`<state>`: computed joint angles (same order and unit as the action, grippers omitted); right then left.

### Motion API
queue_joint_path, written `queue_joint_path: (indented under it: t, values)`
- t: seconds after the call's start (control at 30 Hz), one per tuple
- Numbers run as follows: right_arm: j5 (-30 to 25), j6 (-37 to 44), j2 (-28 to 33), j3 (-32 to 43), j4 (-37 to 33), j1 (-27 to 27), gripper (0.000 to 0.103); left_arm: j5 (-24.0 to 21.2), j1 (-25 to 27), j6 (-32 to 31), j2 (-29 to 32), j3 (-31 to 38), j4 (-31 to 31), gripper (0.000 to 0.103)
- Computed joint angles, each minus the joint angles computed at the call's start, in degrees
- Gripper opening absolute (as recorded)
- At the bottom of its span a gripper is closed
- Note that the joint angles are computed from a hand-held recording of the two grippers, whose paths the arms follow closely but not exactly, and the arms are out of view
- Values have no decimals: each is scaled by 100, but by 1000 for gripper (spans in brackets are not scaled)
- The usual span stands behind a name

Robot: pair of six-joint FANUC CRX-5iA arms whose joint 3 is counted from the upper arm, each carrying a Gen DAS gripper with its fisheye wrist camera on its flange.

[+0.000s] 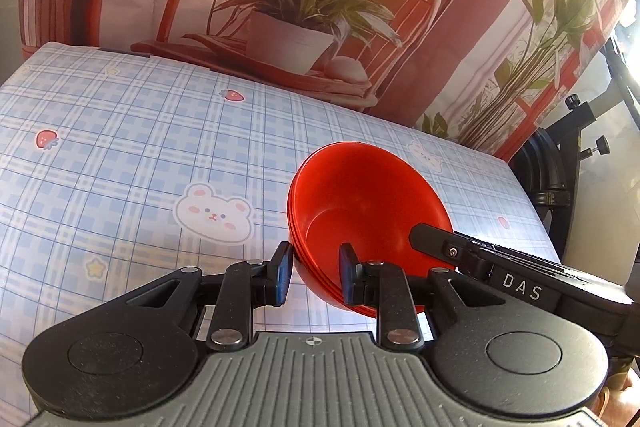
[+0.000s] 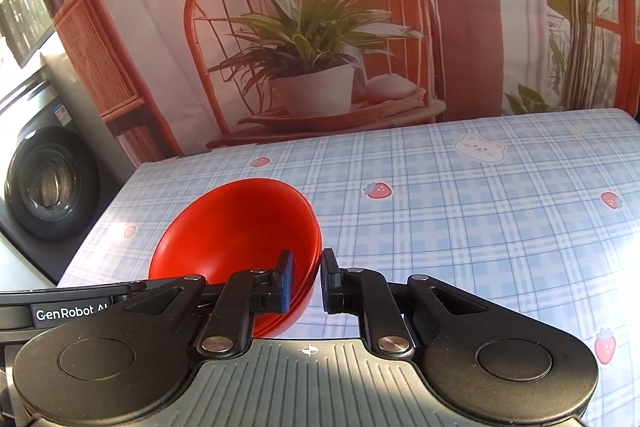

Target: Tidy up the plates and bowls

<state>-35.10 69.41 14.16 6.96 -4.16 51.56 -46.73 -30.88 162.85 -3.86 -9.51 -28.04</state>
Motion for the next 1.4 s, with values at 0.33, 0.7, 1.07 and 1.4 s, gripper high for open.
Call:
queue_joint_path:
  t: [0.33,0.7,1.07,1.4]
  values:
    - [219,-647,-811,-854,382,223,13,-772,-726,225,-52,382,-436,25]
    - [361,-1204,-1590,-1773,858,483,13,-1304,-1406,541,-53,492,-711,25]
    - [313,-1701,-2167,-2428,1169,670,13,-1551,-1811,562,-29,533,-777,25]
    - [159,-2015,-2347,-2742,1297,819,13,-1115,-1654,325,-165,136,-262,25]
